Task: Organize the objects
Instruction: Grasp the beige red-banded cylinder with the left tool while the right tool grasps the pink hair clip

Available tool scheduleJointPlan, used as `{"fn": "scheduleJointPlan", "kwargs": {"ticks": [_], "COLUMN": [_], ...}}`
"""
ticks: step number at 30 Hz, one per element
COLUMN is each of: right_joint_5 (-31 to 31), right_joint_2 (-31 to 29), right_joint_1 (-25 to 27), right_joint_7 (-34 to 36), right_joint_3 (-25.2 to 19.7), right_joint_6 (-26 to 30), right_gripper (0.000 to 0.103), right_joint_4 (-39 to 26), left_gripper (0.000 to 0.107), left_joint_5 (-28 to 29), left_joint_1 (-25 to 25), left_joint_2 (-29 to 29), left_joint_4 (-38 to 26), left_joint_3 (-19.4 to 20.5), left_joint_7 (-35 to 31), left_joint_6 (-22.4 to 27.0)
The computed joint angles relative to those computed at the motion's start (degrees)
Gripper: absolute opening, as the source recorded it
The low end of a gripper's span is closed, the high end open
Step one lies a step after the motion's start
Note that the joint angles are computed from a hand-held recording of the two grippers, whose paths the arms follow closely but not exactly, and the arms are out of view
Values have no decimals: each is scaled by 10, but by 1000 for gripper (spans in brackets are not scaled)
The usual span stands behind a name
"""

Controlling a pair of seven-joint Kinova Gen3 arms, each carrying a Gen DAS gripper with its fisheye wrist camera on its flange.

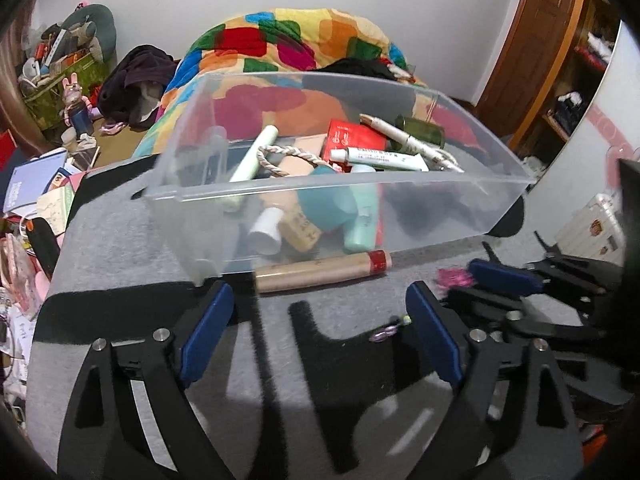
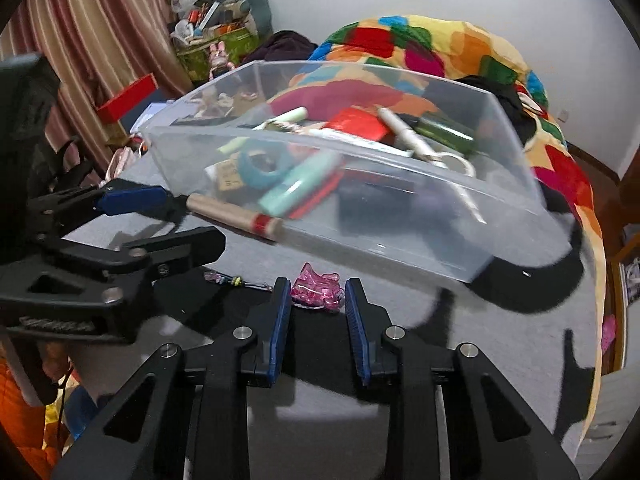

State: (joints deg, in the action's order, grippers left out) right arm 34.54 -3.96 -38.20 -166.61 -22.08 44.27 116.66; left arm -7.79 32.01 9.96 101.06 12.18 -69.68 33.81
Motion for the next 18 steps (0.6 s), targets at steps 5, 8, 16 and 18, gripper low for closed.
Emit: {"fn": "scheduleJointPlan", "kwargs": {"ticks": [5, 8, 16, 18], "right_joint_5": [-5, -10, -5, 0], "right_joint_2": [-38, -49, -57, -60], "right_joint_1": [23, 41, 68, 73], "right_joint_7": [-6, -3, -11, -17], "right_joint_3": [-1, -9, -33, -39], "right_joint_6": [-33, -58, -78, -77], "right_gripper": [25, 25, 25, 25], "right_joint_4": [28, 39, 53, 54], "left_gripper": [89, 90, 97, 96], "left_joint_5": [-45, -33, -58, -78], "left_joint_1": [35, 34, 62, 72], "left_joint_2": [37, 55, 66, 68], "left_joint_4": [-48, -72, -79, -79], "left_joint_3": [-12, -14, -34, -37], "left_joint_7": [60, 72, 152, 170], "left_joint_6": [54, 79, 73, 75]}}
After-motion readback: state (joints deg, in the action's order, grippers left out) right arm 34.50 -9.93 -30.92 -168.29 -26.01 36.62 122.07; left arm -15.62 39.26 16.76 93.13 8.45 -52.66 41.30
